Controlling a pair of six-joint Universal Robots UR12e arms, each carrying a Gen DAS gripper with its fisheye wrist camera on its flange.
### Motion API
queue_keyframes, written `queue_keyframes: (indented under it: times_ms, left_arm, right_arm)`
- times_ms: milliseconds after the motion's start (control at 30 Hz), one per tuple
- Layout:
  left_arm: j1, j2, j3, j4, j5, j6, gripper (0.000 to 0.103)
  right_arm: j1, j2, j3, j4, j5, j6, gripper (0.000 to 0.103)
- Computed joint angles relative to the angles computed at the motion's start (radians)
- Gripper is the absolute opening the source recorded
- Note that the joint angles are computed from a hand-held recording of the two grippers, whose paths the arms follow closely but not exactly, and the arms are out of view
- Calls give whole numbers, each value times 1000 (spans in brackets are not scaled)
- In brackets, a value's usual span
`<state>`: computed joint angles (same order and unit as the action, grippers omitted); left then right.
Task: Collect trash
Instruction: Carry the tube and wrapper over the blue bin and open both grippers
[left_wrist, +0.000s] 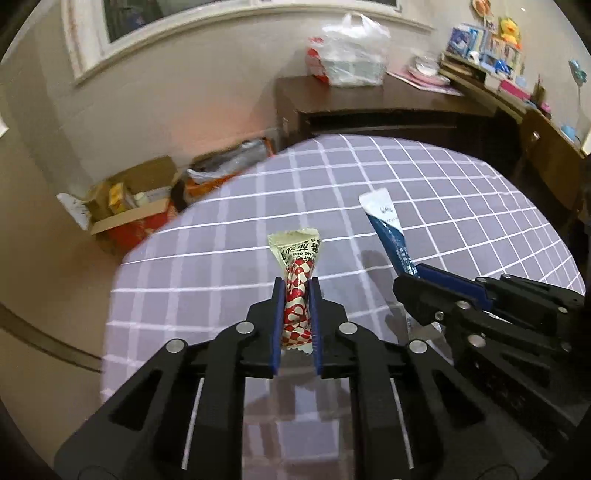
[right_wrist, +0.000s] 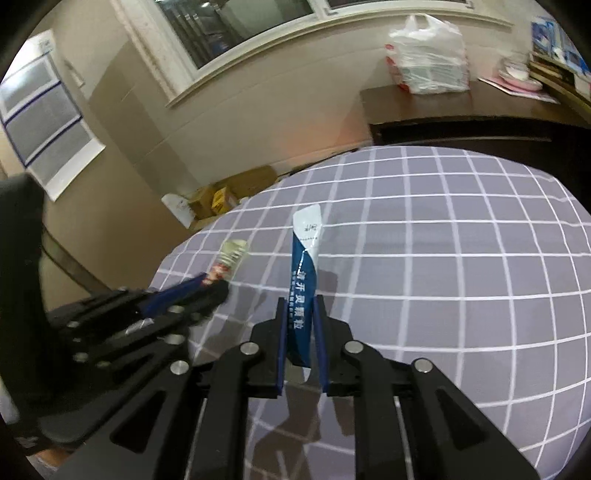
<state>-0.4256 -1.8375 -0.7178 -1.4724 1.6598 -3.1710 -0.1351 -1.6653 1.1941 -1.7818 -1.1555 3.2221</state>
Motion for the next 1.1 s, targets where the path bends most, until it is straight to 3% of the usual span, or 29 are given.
queue_keyframes:
  times_ms: [367,533,867,1100]
  left_arm:
    - [80,183,-184,95,-48,-45,13]
    - [145,277,-279,114,-79,-66,13]
    - [398,472,-471,123,-206,-76,13]
    - [562,542,-556,68,-214,-69,13]
  right_arm:
    - [90,-22,-49,27,-17,1,14]
    - [171,-24,-63,23,-27,25,14]
    - [378,49,-131,33,-34,51,14]
    - [518,139,-192,56,-26,47,14]
